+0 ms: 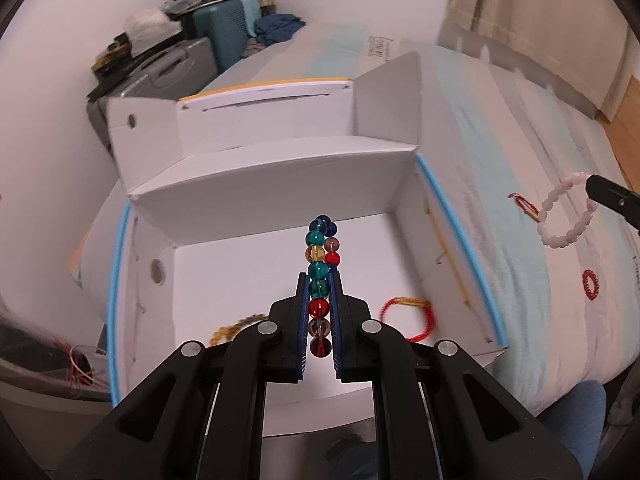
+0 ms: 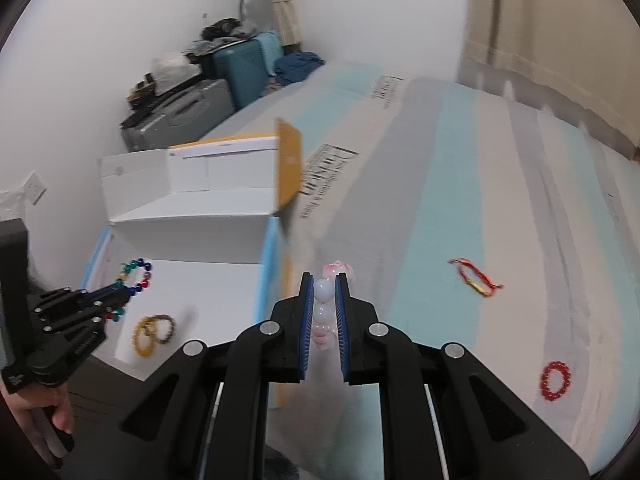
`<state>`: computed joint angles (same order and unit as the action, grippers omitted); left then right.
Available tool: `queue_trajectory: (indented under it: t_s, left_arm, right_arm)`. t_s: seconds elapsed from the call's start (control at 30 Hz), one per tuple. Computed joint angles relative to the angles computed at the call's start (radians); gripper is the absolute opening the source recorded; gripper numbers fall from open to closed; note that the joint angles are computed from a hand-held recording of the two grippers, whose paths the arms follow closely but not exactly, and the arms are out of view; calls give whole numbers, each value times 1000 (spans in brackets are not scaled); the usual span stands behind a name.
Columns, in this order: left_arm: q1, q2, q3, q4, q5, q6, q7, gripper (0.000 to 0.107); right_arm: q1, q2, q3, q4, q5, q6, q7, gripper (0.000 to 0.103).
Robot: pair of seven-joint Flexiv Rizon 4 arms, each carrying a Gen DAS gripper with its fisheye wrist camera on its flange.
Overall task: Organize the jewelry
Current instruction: 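Carry the pink-white and multicolour bracelets over the white box with both tools, then open the right tool over the box while the left tool releases the multicolour bracelet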
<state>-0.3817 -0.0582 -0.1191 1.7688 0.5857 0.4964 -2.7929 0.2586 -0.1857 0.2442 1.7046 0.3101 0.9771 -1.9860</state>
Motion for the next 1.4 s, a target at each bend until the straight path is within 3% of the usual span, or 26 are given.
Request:
queue_trajectory:
  t_s: [0.23,0.5,1.4]
  left_arm:
    - [27,84,4,93,-12,1,-14,8]
    - [73,136,-9,188,-48,10,-30,8]
    - [131,114,12,333,-140,154,-5,8]
  right_arm:
    - [48,18,30,21,4,0,7,10]
    - [118,14,50,99,-83,62,52,10]
    - [160,-107,69,148,-199,51,180,10]
